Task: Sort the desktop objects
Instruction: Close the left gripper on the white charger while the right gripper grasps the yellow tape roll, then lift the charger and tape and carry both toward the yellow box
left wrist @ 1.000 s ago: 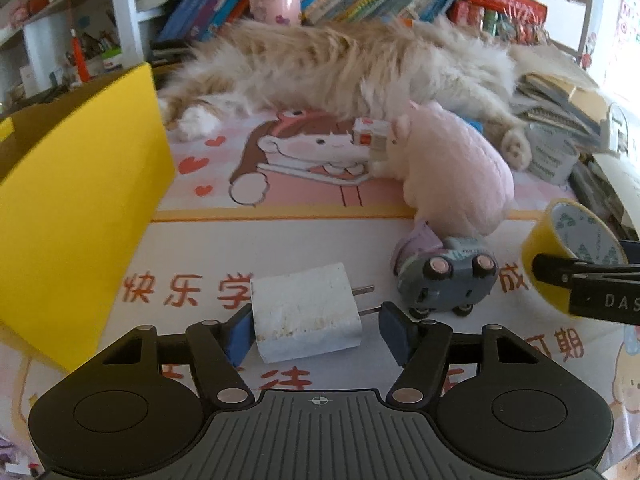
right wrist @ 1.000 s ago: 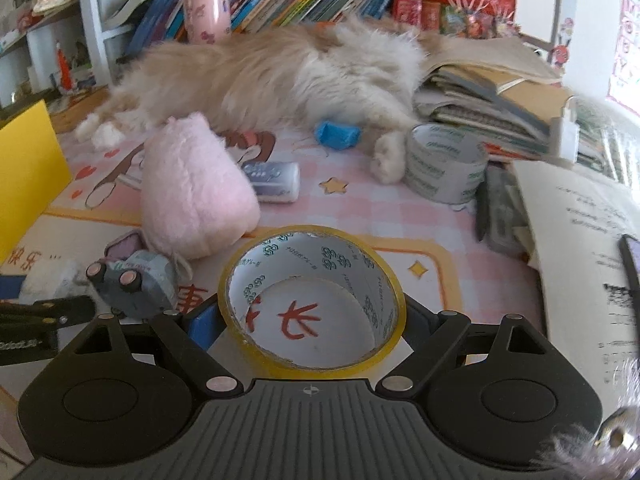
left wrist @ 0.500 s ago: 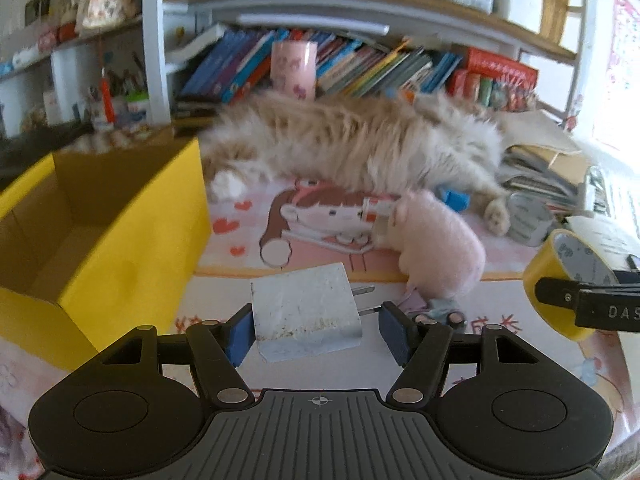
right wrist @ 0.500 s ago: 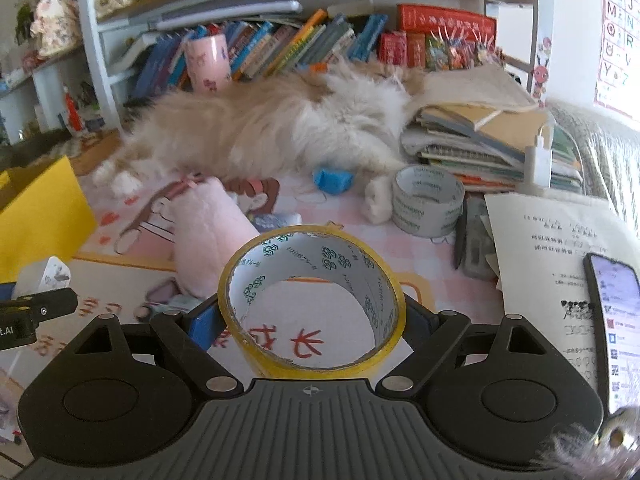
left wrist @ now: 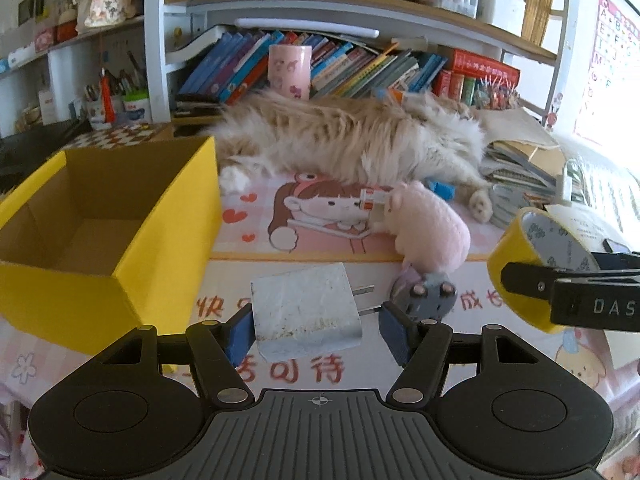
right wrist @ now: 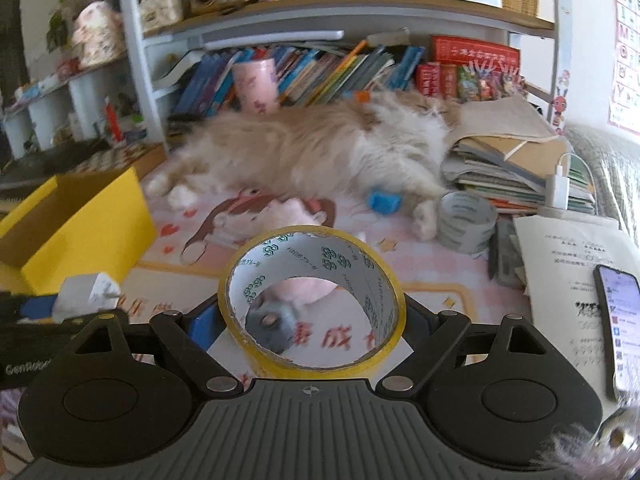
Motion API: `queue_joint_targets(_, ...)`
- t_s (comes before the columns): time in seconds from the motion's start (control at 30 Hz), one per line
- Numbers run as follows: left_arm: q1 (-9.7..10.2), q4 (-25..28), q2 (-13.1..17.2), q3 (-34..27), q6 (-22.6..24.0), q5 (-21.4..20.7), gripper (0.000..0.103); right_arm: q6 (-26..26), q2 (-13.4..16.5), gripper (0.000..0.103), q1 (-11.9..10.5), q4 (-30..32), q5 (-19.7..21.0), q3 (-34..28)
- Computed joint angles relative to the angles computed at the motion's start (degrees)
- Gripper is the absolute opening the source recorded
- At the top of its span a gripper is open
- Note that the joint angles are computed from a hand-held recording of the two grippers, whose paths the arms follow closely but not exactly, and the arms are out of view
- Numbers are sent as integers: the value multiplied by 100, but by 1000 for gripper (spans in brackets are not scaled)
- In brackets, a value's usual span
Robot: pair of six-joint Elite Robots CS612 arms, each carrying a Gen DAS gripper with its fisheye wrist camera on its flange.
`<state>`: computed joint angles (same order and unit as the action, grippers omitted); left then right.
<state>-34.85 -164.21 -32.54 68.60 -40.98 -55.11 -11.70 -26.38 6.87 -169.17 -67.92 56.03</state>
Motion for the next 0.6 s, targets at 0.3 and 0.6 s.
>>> queue_joint_targets(0.3,-13,-457,-210,497,276,-62,66,-6,-231,86,126,-161,-173,461)
queue_joint_targets(0.6,-36,-910,-424,991,522,-71,66,12,-421,86,252,-386,-331,850)
